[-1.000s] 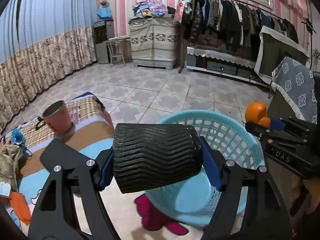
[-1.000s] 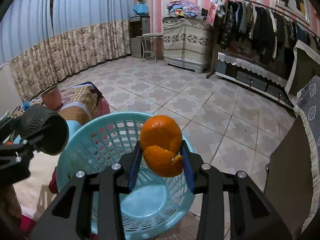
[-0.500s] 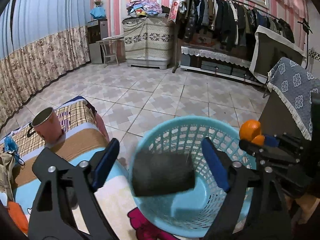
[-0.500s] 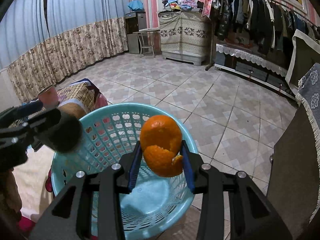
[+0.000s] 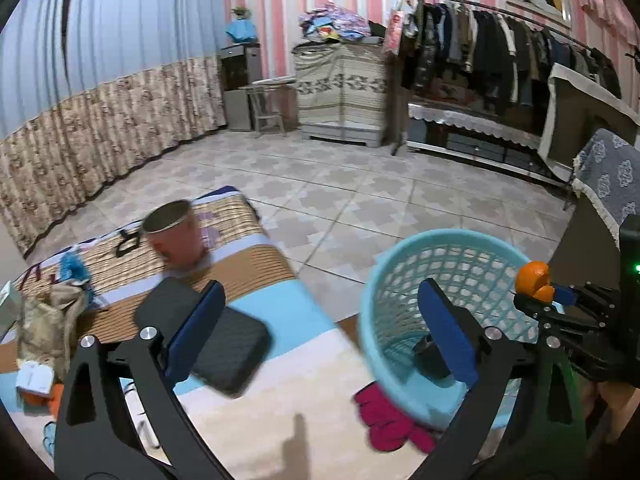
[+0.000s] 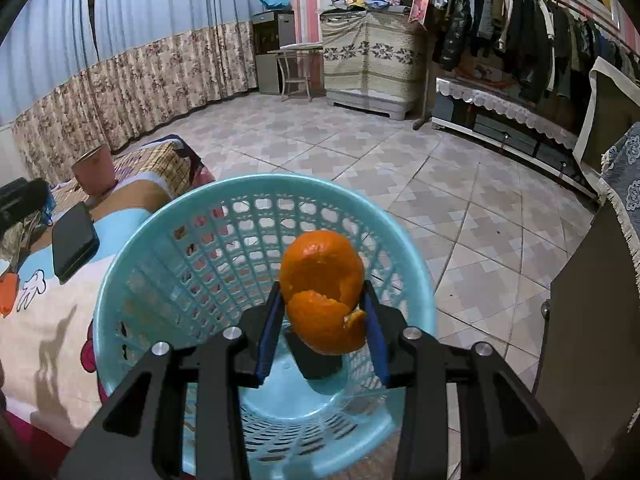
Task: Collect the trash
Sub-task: 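Open the left tool to drop the cylinder while the right tool drops the orange into the basket, then grasp the orange round lid with the left tool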
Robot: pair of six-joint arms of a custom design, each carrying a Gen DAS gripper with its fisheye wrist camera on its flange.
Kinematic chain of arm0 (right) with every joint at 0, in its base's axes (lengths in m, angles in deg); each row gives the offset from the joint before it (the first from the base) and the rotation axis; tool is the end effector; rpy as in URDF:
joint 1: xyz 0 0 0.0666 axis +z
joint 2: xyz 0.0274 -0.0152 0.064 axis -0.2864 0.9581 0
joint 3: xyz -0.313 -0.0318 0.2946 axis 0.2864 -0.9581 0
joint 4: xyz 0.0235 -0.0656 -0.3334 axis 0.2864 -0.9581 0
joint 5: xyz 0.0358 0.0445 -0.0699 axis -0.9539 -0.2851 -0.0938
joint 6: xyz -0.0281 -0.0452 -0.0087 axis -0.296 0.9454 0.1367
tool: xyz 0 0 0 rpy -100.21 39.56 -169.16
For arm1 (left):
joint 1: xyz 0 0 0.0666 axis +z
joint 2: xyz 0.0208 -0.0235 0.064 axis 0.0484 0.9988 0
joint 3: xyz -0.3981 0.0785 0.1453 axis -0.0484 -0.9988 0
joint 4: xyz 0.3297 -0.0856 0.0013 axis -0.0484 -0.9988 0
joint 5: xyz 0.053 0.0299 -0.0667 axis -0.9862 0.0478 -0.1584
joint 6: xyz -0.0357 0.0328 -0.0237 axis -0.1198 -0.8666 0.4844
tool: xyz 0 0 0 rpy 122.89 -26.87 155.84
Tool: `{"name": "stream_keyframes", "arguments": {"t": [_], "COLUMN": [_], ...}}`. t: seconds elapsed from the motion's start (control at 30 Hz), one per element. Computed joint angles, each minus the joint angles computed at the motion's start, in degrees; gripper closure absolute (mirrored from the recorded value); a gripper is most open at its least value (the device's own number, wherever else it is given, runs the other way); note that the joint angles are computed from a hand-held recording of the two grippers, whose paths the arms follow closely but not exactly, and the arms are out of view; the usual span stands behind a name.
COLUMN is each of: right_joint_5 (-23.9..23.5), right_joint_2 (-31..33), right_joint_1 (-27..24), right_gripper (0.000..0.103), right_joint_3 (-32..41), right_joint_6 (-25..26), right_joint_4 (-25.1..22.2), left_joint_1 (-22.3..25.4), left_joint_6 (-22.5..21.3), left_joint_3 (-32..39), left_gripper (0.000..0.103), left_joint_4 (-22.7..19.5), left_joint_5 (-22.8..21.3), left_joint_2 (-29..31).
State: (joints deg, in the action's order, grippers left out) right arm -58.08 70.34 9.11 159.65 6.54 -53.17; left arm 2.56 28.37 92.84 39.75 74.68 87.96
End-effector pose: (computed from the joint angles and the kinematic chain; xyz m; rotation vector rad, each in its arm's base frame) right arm 0.5462 0.2469 0.4405 0.2331 2.3125 -0.0425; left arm 0.5723 -0.0113 0.5022 0.3895 2.1504 -0.1426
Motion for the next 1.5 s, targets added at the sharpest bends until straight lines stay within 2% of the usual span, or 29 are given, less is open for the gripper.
{"name": "stream_keyframes", "arguments": {"t": [0.17, 0.2, 0.23, 0.27, 0.3, 0.33, 0.5, 0.6, 0.67, 0.77, 1.13, 1.4, 1.43, 1.5], "right_joint_5": [2.17, 2.45, 2.98, 4.18, 5.8, 7.27, 10.42, 11.6, 12.26, 13.15, 9.27, 6.58, 6.88, 7.31], "right_joint_2": [1.34, 1.33, 1.13, 1.02, 0.92, 0.66, 1.08, 1.87, 2.05, 2.6, 10.96, 16.98, 17.37, 18.31], "right_joint_1": [1.03, 1.13, 1.27, 1.53, 1.87, 2.16, 3.37, 4.74, 5.65, 7.99, 16.03, 18.4, 18.53, 18.76], "right_gripper": [0.062, 0.058, 0.053, 0.035, 0.023, 0.022, 0.019, 0.016, 0.01, 0.009, 0.009, 0.009, 0.009, 0.009], "right_joint_3": [1.59, 1.62, 1.45, 1.47, 1.56, 1.6, 4.41, 6.59, 7.17, 8.39, 20.43, 29.61, 30.33, 32.26], "right_joint_6": [-0.48, -0.91, -1.11, -1.35, -1.51, -1.24, -1.71, -2.03, -1.97, -2.57, -2.43, 0.27, 0.63, 1.19], "right_joint_4": [-0.45, -0.12, 0.3, 0.45, 0.61, 1.15, -0.9, -2.38, -2.15, -1.57, -3.86, -10.72, -11.25, -12.62], "left_joint_1": [2.36, 2.86, 3.2, 3.69, 4.11, 4.76, 7.7, 9.37, 10.95, 14.04, 25.93, 28.92, 28.98, 29.28], "left_joint_6": [-0.19, -0.16, -0.1, -0.08, 0.02, 0.33, 0.99, 0.1, -0.56, -0.5, -2.76, -3.89, -4.07, -4.17], "left_joint_3": [-1.41, -1.76, -1.74, -1.6, -1.73, -1.96, -3.34, -5.43, -6.89, -8.49, -14.41, -15.2, -15.43, -14.77], "left_gripper": [0.006, 0.006, 0.006, 0.006, 0.006, 0.006, 0.006, 0.006, 0.005, 0.005, 0.006, 0.006, 0.007, 0.022], "left_joint_4": [0.8, 0.99, 0.94, 0.79, 0.89, 1.15, 1.27, 2.64, 3.49, 3.75, 3.6, 1.01, 0.99, -0.81], "left_joint_5": [-0.81, -0.93, -0.89, -0.74, -0.69, -0.6, 0.86, 0.31, -0.05, 0.86, 0.51, 1.31, 1.25, 2.05], "left_joint_2": [-1.36, -1.65, -1.74, -1.77, -1.93, -2.2, -3.28, -4.63, -5.51, -6.42, -5.99, -3.84, -3.81, -3.01]}}
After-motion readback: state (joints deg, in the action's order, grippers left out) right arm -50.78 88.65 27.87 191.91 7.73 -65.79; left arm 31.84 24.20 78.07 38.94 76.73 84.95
